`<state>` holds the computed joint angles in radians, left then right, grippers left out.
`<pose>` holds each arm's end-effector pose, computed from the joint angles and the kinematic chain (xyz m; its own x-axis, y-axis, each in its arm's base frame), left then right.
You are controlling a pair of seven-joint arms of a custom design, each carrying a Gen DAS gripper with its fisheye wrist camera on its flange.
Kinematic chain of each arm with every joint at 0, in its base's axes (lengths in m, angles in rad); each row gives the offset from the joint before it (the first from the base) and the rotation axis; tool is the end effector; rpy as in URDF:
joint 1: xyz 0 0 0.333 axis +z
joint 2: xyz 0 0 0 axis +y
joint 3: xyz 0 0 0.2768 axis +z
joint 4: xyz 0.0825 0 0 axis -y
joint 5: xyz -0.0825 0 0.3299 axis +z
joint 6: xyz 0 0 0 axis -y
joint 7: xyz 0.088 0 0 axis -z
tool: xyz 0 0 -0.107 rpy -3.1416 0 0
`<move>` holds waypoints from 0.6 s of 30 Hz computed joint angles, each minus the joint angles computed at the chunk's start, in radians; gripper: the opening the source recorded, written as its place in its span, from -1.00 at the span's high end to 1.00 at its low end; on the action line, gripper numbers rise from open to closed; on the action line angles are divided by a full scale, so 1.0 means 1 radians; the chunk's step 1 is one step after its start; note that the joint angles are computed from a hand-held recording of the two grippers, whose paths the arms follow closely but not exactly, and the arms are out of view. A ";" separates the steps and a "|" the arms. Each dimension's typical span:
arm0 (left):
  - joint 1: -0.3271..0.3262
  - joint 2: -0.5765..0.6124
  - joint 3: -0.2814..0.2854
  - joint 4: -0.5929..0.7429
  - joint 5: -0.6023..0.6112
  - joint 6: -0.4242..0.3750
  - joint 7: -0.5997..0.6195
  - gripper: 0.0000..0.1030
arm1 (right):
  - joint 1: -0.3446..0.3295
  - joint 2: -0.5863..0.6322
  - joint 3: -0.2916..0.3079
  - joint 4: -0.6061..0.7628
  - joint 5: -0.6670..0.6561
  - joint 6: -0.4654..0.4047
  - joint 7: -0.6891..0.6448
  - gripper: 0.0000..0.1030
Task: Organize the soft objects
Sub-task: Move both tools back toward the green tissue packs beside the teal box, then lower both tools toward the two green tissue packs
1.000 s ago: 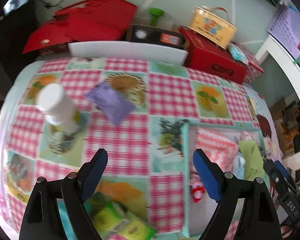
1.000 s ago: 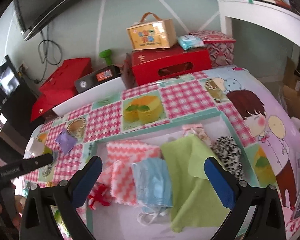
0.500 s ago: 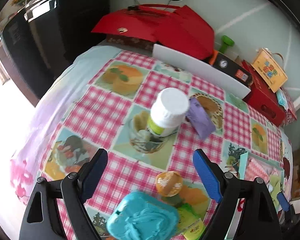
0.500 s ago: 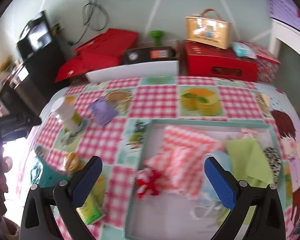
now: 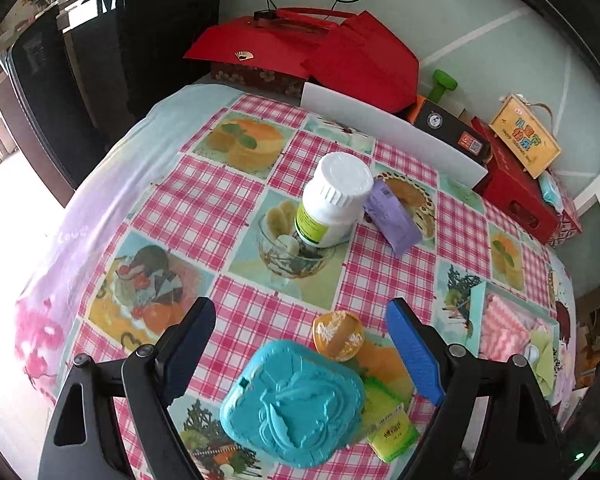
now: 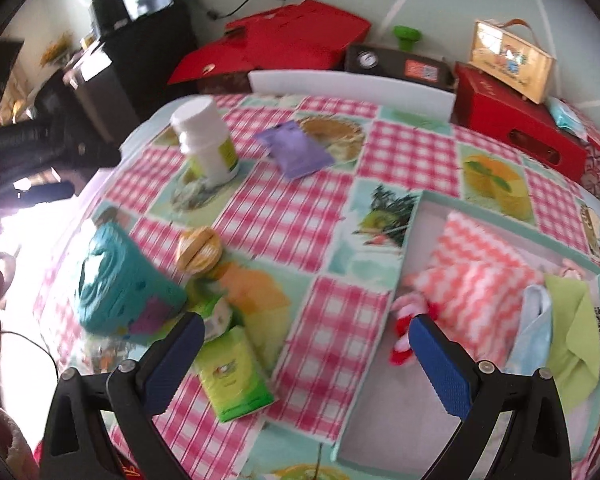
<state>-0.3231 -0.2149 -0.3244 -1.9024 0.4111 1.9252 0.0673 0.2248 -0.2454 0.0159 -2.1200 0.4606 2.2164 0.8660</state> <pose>0.3857 -0.2739 0.5832 0.6477 -0.7460 0.1551 -0.6162 -0.6326 -0.4692 0.4549 0.1271 0.5334 0.6864 -0.7134 -0.1414 -0.6768 -0.5555 -0.4830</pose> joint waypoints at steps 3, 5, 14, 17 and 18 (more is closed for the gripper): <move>-0.006 -0.012 -0.013 -0.003 0.013 -0.008 -0.025 -0.69 | 0.005 -0.023 0.007 -0.031 -0.010 0.003 -0.006 -1.00; -0.010 -0.019 -0.018 -0.008 0.020 -0.009 -0.035 -0.69 | 0.009 -0.042 0.009 -0.057 -0.012 0.009 -0.010 -1.00; -0.034 -0.028 -0.039 -0.025 0.020 -0.032 -0.082 -0.69 | 0.022 -0.106 0.006 -0.148 -0.011 0.053 -0.037 -1.00; -0.046 -0.027 -0.047 -0.029 0.022 -0.035 -0.099 -0.69 | 0.026 -0.117 -0.012 -0.156 0.026 0.049 -0.055 -1.00; -0.050 -0.028 -0.049 -0.034 0.021 -0.033 -0.105 -0.69 | 0.025 -0.119 -0.017 -0.158 0.038 0.049 -0.058 -1.00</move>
